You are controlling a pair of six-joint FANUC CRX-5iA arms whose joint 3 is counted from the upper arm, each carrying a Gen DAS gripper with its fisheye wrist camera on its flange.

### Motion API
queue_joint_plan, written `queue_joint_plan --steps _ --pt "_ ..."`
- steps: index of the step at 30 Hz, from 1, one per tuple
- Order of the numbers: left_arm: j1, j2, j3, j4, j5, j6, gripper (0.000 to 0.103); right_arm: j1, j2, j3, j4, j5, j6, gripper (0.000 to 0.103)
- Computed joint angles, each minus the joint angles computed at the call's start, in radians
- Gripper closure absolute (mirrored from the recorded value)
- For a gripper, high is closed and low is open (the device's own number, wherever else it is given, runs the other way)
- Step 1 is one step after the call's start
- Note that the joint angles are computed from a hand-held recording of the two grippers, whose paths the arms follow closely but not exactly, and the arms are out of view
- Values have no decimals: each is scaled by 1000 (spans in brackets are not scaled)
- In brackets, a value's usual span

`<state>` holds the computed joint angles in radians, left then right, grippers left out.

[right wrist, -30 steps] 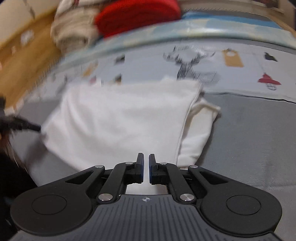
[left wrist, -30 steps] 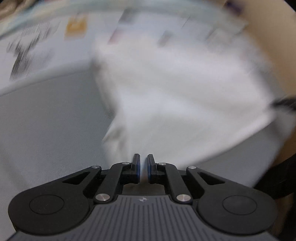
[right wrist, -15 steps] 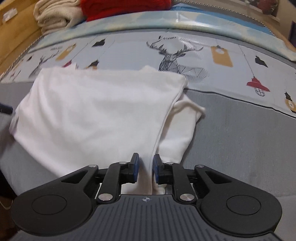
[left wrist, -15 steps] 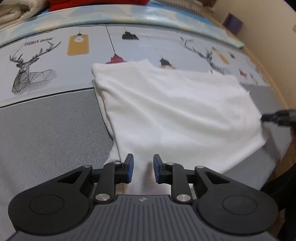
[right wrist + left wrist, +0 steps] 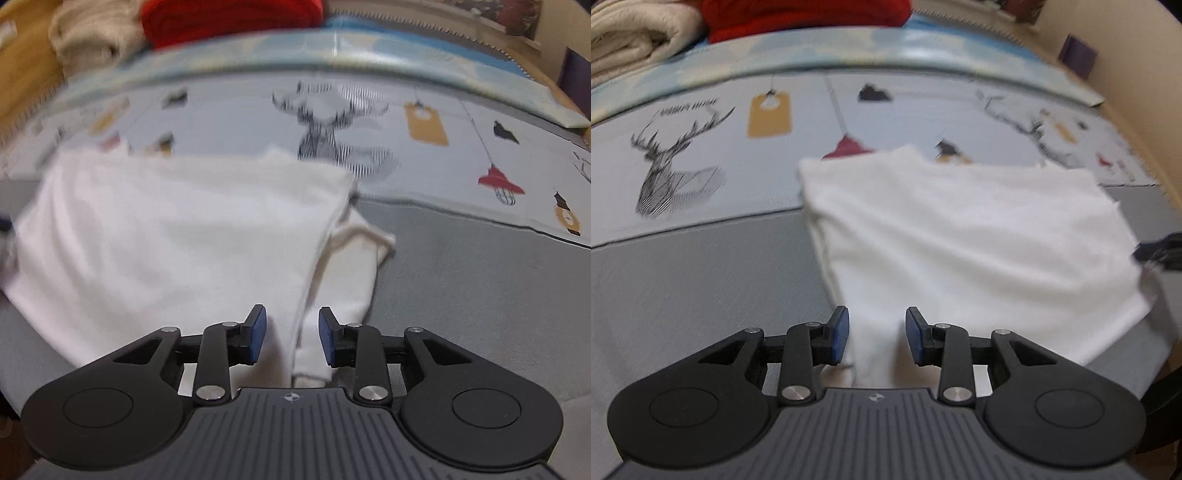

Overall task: Fold small clothes
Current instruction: 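Open both tools and withdraw them from the folded shirt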

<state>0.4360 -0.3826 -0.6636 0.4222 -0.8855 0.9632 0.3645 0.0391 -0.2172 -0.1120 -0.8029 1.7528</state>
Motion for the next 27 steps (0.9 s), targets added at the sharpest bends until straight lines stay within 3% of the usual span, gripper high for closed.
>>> queue_joint_plan --steps 3,6,7,8,12,15,17,20,24,27 --pt "-23 30 15 -8 -19 -7 65 34 26 -14 102 -14 -74 68" --pt "-111 127 135 -306 -102 184 64 33 31 -7 110 -20 -112 64" --pt "-124 141 153 -355 -119 222 55 36 28 -13 125 -17 -127 60" --pt "-119 135 153 -352 -116 242 54 39 22 -21 140 -13 -140 59" --pt "-40 36 66 -185 -34 131 55 53 -35 -75 199 35 -205 59" --pt "-13 -42 12 -110 16 69 51 69 -115 -157 296 150 -353 59" --pt "-10 -95 -13 -81 46 37 43 86 -191 -234 371 260 -513 59" --pt "-13 -184 -39 -71 73 5 25 120 -287 -341 493 397 -735 57" --pt "-36 -294 -52 -98 59 0 22 180 -393 -480 701 518 -992 56" --pt "-60 -387 -79 -122 44 22 21 250 -438 -523 725 510 -1045 55"
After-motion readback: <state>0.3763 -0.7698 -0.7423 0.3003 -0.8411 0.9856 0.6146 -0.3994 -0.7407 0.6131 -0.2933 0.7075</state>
